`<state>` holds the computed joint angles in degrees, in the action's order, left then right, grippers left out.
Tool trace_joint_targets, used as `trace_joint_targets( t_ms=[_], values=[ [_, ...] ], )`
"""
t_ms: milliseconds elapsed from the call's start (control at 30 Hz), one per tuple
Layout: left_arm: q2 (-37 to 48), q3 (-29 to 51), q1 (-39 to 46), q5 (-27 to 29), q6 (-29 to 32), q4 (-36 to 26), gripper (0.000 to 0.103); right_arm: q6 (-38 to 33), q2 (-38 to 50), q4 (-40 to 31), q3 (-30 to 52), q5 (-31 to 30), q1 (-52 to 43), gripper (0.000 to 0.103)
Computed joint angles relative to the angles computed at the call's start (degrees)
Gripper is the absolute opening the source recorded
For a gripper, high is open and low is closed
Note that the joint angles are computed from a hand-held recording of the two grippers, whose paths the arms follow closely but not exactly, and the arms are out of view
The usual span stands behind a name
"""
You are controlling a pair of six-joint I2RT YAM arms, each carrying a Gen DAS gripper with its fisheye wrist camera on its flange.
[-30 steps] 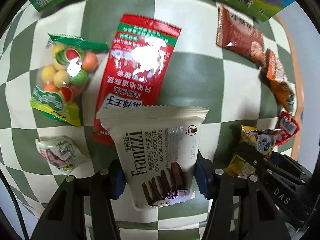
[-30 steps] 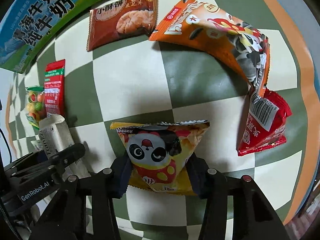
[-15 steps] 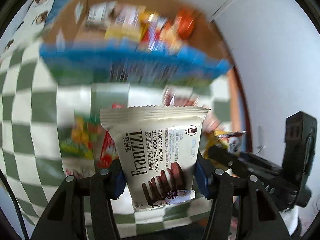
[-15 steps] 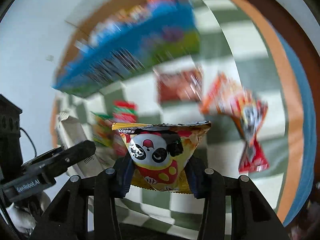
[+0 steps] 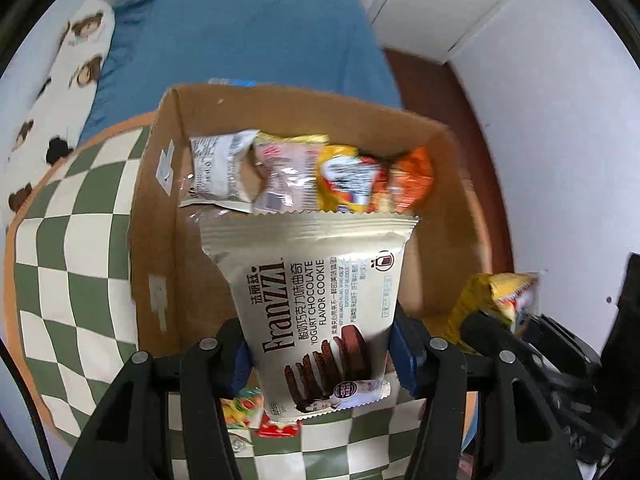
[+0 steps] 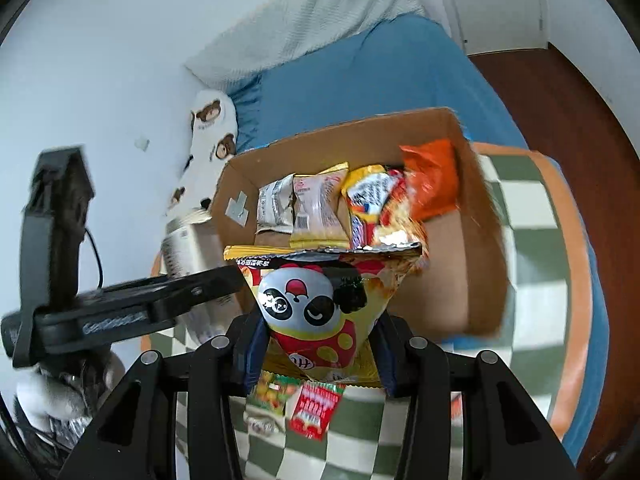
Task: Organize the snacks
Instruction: 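Carry both packets into the box and open both tools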
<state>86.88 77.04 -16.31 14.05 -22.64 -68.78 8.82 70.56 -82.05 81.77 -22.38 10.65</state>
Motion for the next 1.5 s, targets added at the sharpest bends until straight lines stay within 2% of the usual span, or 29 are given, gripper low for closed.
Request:
trace_joint_targets(
  t_ms=[100,200,500,533,567,600,633,667,733,1067,1300,1500],
  values=[
    [8.20,1.37,2.50,2.78,1.29,1.53,0.054,1.38,5.56,4.05,-1.38,1.36,3.41,0.048],
    [12.66,2.16,3.08,3.22,2.53,1.57,0.055,1.44,8.89,6.86,-4.05,2.65,5.61,0.048],
    [18.81,-2.23,1.55,5.30,2.58,5.66,0.056,-1.47,14.10,10.16,-11.82,2.69,6.50,0.050],
    [19.27,-2.42,1.28,5.30,2.43,5.86,0.056,-1.94,15.70,9.28,-11.63,3.08,6.67,0.052],
    [19.79,-2.52,1.22,5.38,2.19,5.90,0.057,-2.23,16.73,9.18,-11.86,3.73,6.93,0.065],
    [20.25,-2.60,1.20,5.36,1.89,5.91,0.060,-2.84,17.71,8.91,-11.94,4.21,7.20,0.083],
    [20.44,-2.67,1.06,5.25,1.94,6.20,0.072,-3.03,18.17,9.01,-12.17,4.94,7.49,0.091],
    [20.20,-2.90,0.88,4.93,1.97,6.55,0.083,-3.05,18.45,9.07,-12.33,5.46,7.70,0.094],
    [19.57,-3.15,0.41,3.59,1.44,7.14,0.087,-2.97,18.52,9.42,-12.67,5.87,7.75,0.094],
    [11.16,-5.92,-1.03,-4.42,-1.63,8.46,0.088,-1.89,13.69,9.16,-11.89,10.73,4.96,0.095],
    [-1.73,-10.84,-3.87,-12.61,-5.29,9.84,0.088,-2.61,7.03,6.44,-9.74,15.27,2.77,0.095],
    [-9.94,-11.93,-9.97,-19.64,-8.63,8.85,0.088,-1.28,-0.06,5.23,-9.69,17.92,4.22,0.095]
  ],
)
